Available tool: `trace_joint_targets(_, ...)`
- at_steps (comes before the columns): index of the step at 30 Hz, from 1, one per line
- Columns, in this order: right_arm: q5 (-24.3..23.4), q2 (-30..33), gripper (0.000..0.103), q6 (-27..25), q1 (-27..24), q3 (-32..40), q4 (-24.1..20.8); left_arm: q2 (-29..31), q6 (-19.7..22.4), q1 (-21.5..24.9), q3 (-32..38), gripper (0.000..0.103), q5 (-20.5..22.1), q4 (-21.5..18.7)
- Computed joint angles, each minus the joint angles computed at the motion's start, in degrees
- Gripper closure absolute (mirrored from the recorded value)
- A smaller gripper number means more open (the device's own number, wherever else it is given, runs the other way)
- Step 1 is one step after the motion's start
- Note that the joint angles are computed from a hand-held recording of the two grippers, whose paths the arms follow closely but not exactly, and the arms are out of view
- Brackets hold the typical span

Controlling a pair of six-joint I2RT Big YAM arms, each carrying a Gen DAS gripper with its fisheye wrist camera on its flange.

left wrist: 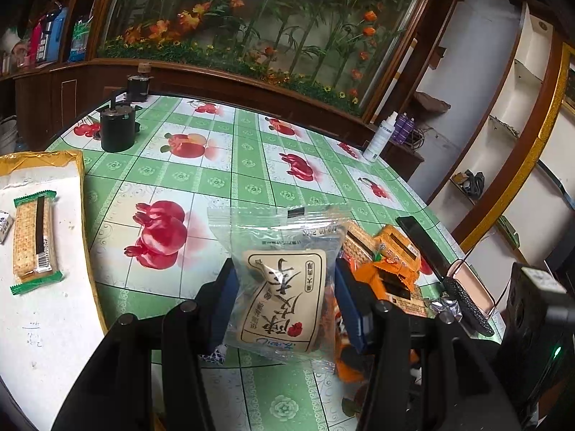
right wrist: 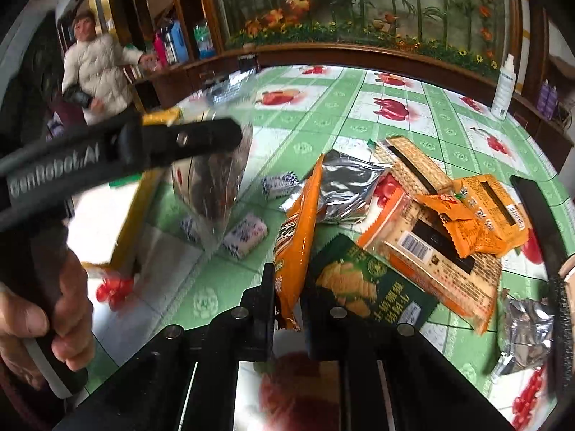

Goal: Organize snacks
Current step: 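Lift the clear pastry bag with the left gripper while the right lifts the orange wafer bag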

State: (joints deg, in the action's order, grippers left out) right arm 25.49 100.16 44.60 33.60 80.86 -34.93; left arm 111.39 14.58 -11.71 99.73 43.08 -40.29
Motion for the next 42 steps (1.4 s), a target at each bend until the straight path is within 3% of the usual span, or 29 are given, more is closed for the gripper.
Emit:
trace_joint_targets(3, 2.2, -1.6, 0.09, -1.0, -0.1, -3.9, 8.4, 0.0, -0.1, 0.0, 0.0, 0.052, 0.0, 0.2)
trace_joint_targets(11, 3.7, -3.6, 0.09, 0.2, -0.6, -7.0, 12.5, -0.4, 0.7, -0.5, -0.5, 0.052, -0.3, 0.6)
trace_joint_targets(25, 4.1, -3.4, 0.09, -0.1, -0.5, -7.1, 13.4, -1.0, 0.4, 0.1, -0.9, 0.052, 1.2, 1.2)
trace_joint_targets(35, 4.6, -3.1, 0.09, -0.4, -0.3, -6.9, 13.5, -3.4, 0.0, -0.1, -4.6, 0.052, -2.7, 7.6)
trace_joint_targets(42, 5.0, -2.7, 0.09, -0.2, -0.3, -6.5, 13.0, -3.8, 0.4, -0.2, -5.3, 0.052, -3.4, 8.6)
